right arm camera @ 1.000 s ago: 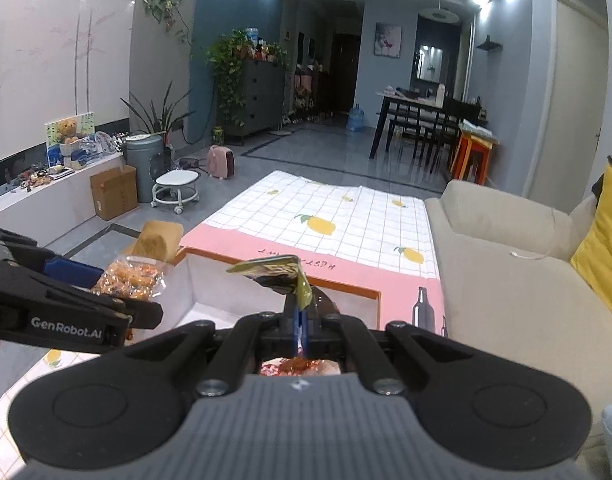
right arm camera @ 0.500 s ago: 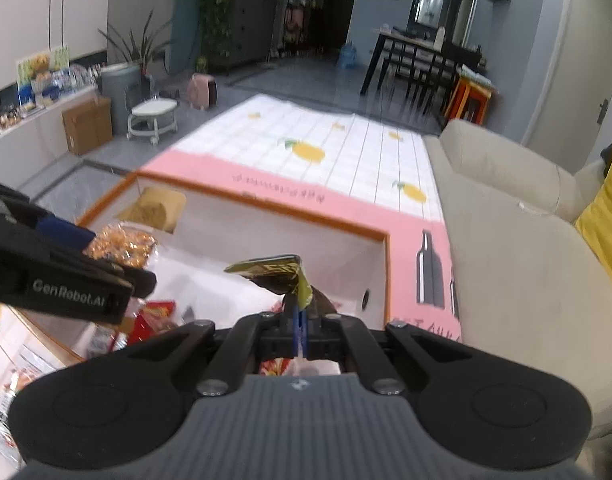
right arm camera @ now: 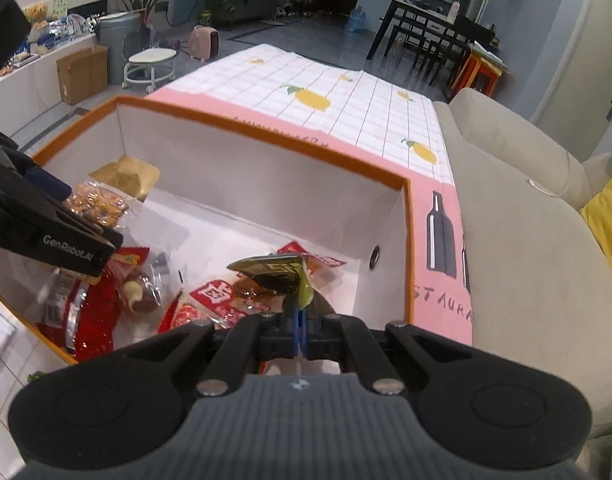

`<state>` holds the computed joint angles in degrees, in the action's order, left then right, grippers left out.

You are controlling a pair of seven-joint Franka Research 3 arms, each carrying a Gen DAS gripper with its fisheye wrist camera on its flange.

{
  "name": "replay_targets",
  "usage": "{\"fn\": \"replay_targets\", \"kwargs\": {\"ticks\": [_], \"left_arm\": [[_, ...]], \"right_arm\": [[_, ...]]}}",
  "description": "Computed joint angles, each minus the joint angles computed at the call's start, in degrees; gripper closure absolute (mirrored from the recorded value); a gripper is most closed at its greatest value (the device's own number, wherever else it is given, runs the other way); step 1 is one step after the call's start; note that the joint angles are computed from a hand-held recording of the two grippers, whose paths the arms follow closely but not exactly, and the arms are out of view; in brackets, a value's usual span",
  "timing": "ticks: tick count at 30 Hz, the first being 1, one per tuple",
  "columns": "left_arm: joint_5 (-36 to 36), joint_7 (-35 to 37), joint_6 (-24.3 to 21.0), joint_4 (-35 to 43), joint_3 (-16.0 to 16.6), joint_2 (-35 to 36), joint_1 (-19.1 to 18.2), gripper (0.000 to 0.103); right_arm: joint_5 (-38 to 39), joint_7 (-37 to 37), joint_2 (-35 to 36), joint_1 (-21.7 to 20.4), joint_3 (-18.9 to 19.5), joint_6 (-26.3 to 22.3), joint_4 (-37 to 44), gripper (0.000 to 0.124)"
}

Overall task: Organize snacks
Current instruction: 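Lower both held snacks into the orange box and open both tools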

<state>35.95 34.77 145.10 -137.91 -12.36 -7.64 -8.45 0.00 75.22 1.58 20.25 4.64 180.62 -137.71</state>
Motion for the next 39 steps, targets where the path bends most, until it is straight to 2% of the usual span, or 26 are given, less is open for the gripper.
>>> {"fn": "replay_targets", "kwargs": {"ticks": [6,10,15,18,20,24,28,31,39], "left_arm": [[0.7,1.4,-1.0,1.7,0.0,1.9,-0.3,0.028],[0.7,1.9,-1.3,1.9,0.1,2.2,-0.6,0.026],[2.5,0.8,-2.3,1.9,-0.1,1.9,-0.8,0.026],[2.0,0.9,-2.1,1.2,-0.1,0.8,-0.9,0.024],[2.3,0.7,-2.4,0.9,-0.2,0.0,-0.9,0.023],[3.1,-0.2,-2.2,-0.2,-0.7,-2.3,-0.8,0.023],[3.6,-1.5,-1.3,-1.9,-1.4,-5.5,-0.8,0.023],[4.9,-3.4,-0.8,-3.8,-2.4,-9.3,-0.6,0.023],[5.8,-4.5,-3.0,-7.7,-6.0,-18.9,-2.6,0.023]], "right_arm": [[-6.6,5.7,1.3,1.1,-2.0,-1.2,1.1,0.124],[-5.5,5.0,1.3,0.5,-1.6,-2.4,1.2,0.122],[0.9,-0.6,1.1,-0.5,0.2,-3.6,1.3,0.120],[3.3,-2.5,0.5,-0.5,0.6,-3.7,0.9,0.108],[6.0,-4.7,-0.2,-0.6,1.1,-3.8,0.6,0.094],[18.6,-14.7,-2.0,-0.2,2.1,-6.9,1.2,0.082],[21.8,-15.9,-4.8,0.4,1.5,-8.8,0.7,0.067],[27.3,-19.2,-7.4,1.7,0.4,-9.6,-0.3,0.056],[40.8,-28.3,-16.3,7.1,-3.9,-10.2,-6.0,0.044]]}}
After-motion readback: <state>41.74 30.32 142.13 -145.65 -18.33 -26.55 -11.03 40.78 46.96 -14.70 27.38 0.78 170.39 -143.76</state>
